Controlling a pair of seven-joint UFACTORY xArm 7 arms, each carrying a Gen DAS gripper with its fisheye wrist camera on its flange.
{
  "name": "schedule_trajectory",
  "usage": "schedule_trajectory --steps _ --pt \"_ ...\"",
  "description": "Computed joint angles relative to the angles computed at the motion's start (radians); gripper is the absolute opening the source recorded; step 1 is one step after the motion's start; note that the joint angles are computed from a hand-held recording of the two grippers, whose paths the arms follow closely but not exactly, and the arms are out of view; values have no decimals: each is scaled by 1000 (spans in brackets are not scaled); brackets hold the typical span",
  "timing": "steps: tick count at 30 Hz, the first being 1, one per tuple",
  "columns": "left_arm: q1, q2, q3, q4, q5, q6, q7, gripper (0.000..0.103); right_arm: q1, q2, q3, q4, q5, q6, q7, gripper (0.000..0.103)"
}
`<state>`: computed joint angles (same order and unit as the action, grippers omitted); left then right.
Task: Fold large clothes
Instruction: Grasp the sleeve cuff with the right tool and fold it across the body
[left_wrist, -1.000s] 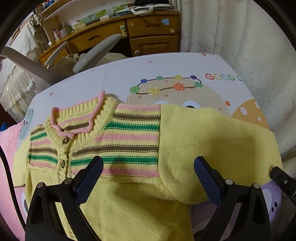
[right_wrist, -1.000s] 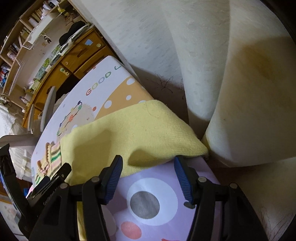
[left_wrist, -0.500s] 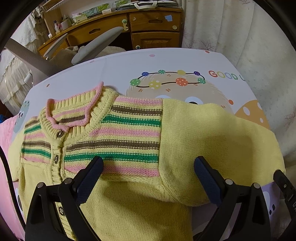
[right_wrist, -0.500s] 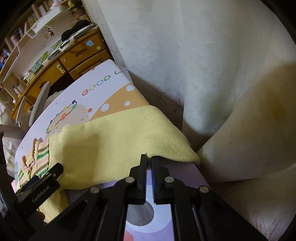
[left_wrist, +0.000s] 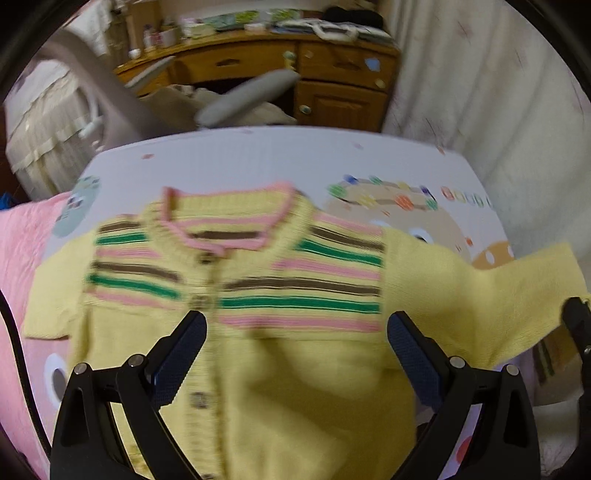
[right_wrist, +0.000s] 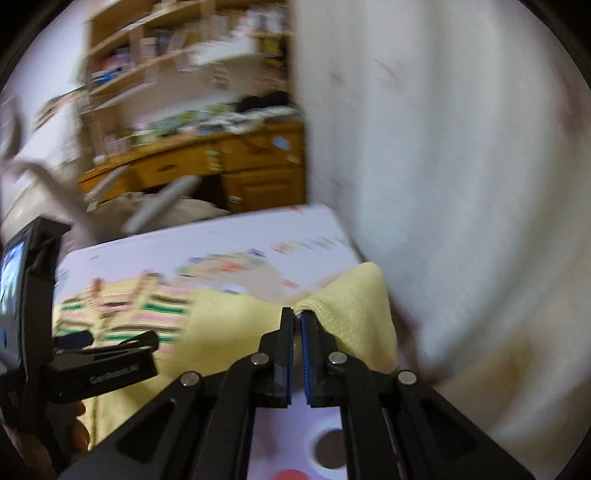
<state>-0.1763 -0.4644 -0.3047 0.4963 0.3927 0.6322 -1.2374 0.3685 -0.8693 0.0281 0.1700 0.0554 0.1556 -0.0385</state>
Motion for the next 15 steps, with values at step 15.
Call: schedule_trajectory --steps 15 --pt "29 -570 120 -311 -205 219 176 98 258 166 212 14 -87 39 32 16"
